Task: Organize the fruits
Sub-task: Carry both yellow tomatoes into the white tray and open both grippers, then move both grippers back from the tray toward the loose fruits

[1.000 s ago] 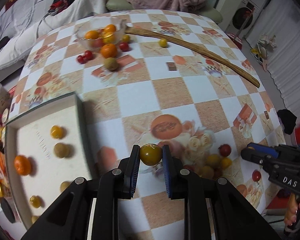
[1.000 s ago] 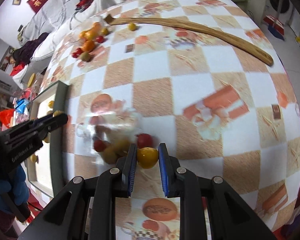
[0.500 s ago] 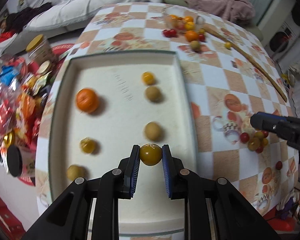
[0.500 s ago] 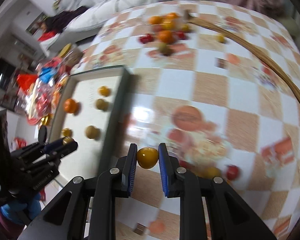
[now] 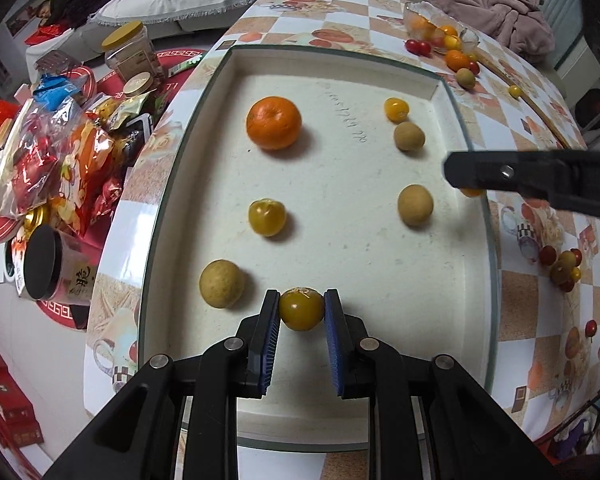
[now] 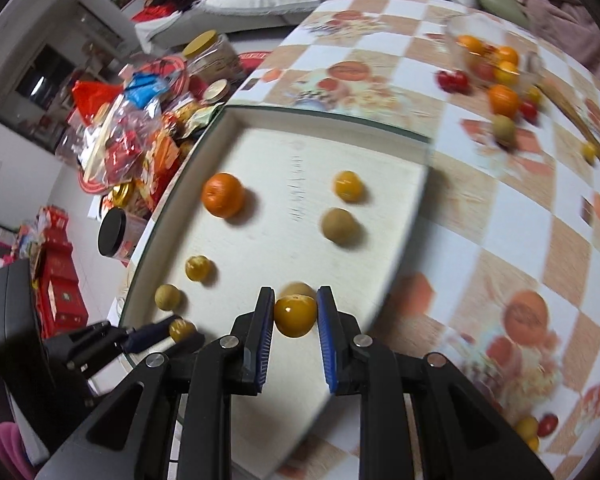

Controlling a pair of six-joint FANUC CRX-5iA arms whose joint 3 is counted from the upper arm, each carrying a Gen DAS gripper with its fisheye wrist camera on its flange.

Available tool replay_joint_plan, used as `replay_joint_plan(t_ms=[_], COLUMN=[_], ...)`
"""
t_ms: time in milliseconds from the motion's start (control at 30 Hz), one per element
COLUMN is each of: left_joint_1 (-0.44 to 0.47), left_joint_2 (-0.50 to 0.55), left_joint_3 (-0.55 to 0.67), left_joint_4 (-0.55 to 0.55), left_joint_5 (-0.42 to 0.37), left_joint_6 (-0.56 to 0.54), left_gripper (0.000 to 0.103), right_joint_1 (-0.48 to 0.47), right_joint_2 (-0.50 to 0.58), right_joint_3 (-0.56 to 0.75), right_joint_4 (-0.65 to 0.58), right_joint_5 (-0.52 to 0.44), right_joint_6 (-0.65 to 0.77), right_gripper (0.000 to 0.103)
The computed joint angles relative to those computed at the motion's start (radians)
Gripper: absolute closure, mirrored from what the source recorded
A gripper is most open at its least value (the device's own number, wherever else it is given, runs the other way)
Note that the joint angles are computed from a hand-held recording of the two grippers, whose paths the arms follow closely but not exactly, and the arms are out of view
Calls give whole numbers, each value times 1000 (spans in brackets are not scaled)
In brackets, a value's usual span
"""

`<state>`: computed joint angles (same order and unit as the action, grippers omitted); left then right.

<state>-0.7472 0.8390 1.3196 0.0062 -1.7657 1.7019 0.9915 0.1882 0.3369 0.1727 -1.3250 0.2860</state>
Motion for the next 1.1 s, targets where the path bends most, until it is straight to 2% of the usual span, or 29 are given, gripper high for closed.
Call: replay_joint_plan(t_ms=[267, 667, 767, 867, 933, 967, 1000, 1033, 1100], left_joint_1=[2, -9, -14, -12, -18, -20, -24, -25, -25], left_joint_2=[-44, -46, -44, -43, -35, -42, -75, -89, -61], left_joint_3=[-95, -98, -91, -89, -67, -76, -127, -148, -100], left_joint_4=[-8, -44, -54, -49, -69, -76, -89, -91, -88], left_joint_5=[45, 35, 30, 28, 12, 19, 65, 87, 48], left_joint_6=[-6, -35, -49, -58, -65, -63, -60, -68, -95], left_gripper=[80, 78, 78, 78, 58, 30, 27, 27, 27], right_joint_1=[-46, -57, -60, -61, -63, -62, -60, -59, -54], right_joint_2=[106, 192, 192, 193, 175, 169, 160, 148, 126], right_joint_3=[110, 193, 197, 203, 184, 179, 170, 159, 137], right_joint_4=[-50, -64, -76, -75, -70, -65, -58, -49, -32], right_joint_5=[-29, -119, -115, -112, -80, -69, -57, -41, -15], right_joint_6=[120, 205, 219, 210, 190, 181, 172, 162, 139], right_gripper=[79, 78, 68, 47, 41, 36, 26, 22, 20])
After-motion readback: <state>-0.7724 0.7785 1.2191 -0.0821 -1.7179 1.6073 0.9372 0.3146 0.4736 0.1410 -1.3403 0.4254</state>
